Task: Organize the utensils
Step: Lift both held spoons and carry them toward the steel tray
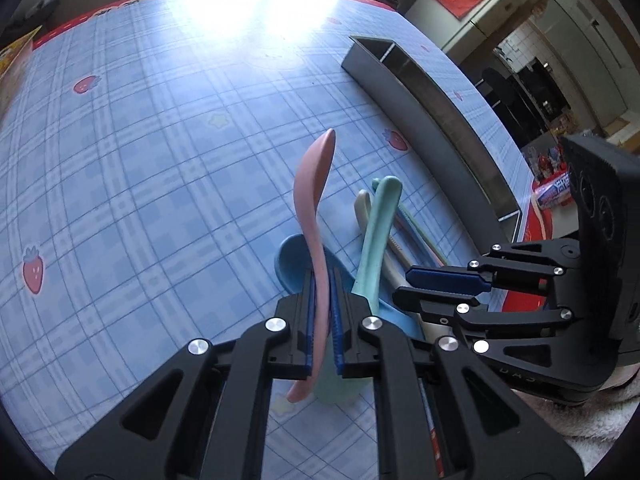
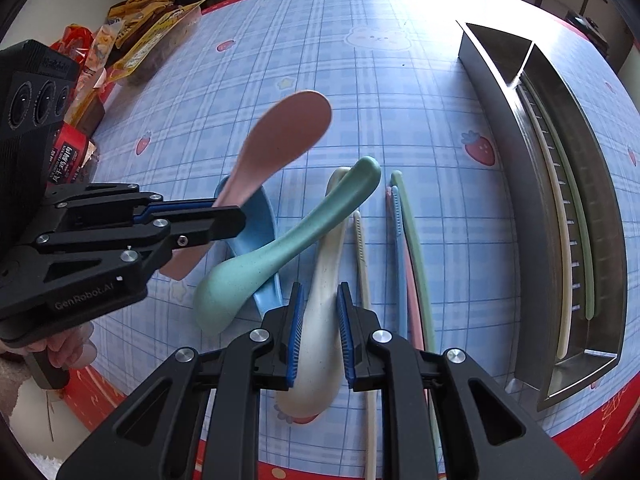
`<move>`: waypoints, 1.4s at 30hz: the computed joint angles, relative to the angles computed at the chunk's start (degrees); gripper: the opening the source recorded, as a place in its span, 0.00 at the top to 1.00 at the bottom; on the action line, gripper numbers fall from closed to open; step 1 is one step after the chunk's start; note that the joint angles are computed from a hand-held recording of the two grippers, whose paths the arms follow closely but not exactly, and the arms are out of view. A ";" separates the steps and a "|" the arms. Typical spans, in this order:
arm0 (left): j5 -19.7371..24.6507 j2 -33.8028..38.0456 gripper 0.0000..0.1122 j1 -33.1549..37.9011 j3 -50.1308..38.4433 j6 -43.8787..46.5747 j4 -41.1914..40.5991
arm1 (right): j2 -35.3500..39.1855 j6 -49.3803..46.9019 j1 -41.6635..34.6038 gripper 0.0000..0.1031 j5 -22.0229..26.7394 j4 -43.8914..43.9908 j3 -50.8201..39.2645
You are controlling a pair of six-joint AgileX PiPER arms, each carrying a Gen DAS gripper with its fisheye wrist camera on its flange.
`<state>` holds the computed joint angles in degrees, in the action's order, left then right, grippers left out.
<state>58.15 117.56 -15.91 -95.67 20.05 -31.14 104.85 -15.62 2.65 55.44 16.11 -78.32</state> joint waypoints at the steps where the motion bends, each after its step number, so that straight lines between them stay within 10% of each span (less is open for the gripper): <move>1: -0.63 -0.90 0.90 0.52 1.35 -0.23 -0.79 | 0.08 0.05 0.08 0.82 0.08 -0.23 -0.15; 17: -7.14 -10.76 0.90 4.26 20.38 -4.07 -5.78 | 0.28 4.64 6.54 0.82 -1.56 -11.33 -0.14; 42: -11.19 -14.80 0.89 5.44 27.90 -2.20 -6.82 | -4.92 -3.37 -6.09 0.89 -0.25 3.48 6.88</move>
<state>46.96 102.75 -10.46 -67.77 17.85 -37.97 99.93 -19.00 -3.43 55.18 19.59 -71.44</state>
